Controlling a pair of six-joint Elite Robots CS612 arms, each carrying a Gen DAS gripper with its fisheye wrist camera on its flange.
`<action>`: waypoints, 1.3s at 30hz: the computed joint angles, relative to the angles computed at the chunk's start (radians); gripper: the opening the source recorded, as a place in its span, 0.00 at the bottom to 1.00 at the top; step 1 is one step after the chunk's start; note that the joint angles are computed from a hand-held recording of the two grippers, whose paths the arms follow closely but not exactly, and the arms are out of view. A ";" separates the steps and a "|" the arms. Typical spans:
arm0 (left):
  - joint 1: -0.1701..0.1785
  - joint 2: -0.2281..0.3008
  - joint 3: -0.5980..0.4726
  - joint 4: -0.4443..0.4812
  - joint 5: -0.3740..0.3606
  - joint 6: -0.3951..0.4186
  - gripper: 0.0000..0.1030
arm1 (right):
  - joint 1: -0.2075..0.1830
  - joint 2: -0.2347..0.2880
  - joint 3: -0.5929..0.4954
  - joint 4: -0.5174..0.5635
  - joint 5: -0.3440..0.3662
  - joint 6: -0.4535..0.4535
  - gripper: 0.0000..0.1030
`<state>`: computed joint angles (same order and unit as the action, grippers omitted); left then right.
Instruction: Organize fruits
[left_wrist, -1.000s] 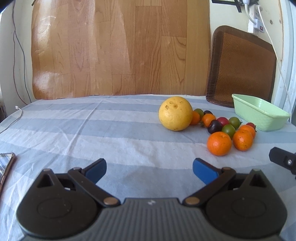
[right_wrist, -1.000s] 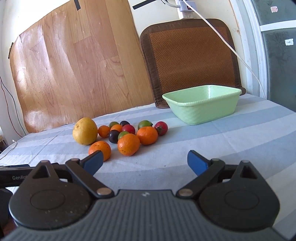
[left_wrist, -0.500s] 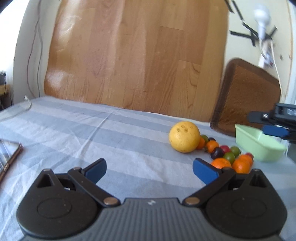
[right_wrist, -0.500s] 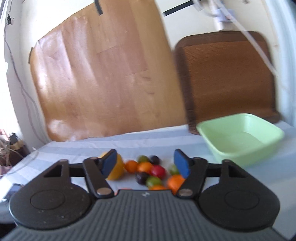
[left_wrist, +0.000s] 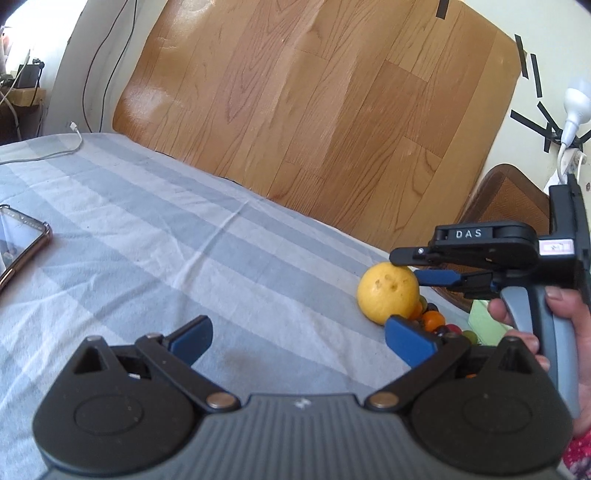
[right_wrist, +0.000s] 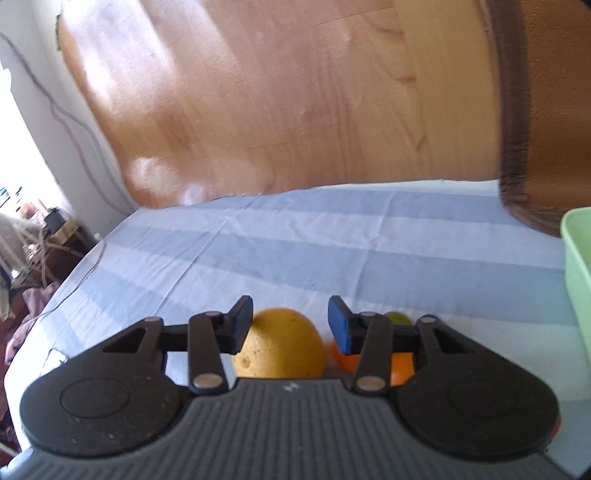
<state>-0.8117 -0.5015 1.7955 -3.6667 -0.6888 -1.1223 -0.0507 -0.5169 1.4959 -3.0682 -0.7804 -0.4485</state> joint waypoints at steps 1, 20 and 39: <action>0.001 0.003 0.000 -0.017 -0.003 0.004 1.00 | -0.002 -0.009 0.016 0.012 0.010 -0.035 0.43; 0.064 0.019 -0.015 -0.234 -0.305 0.199 1.00 | -0.026 -0.026 0.224 -0.303 0.035 -0.429 0.48; 0.114 -0.010 -0.094 -0.003 -0.491 0.329 0.62 | -0.009 0.019 0.197 -0.371 0.008 -0.384 0.64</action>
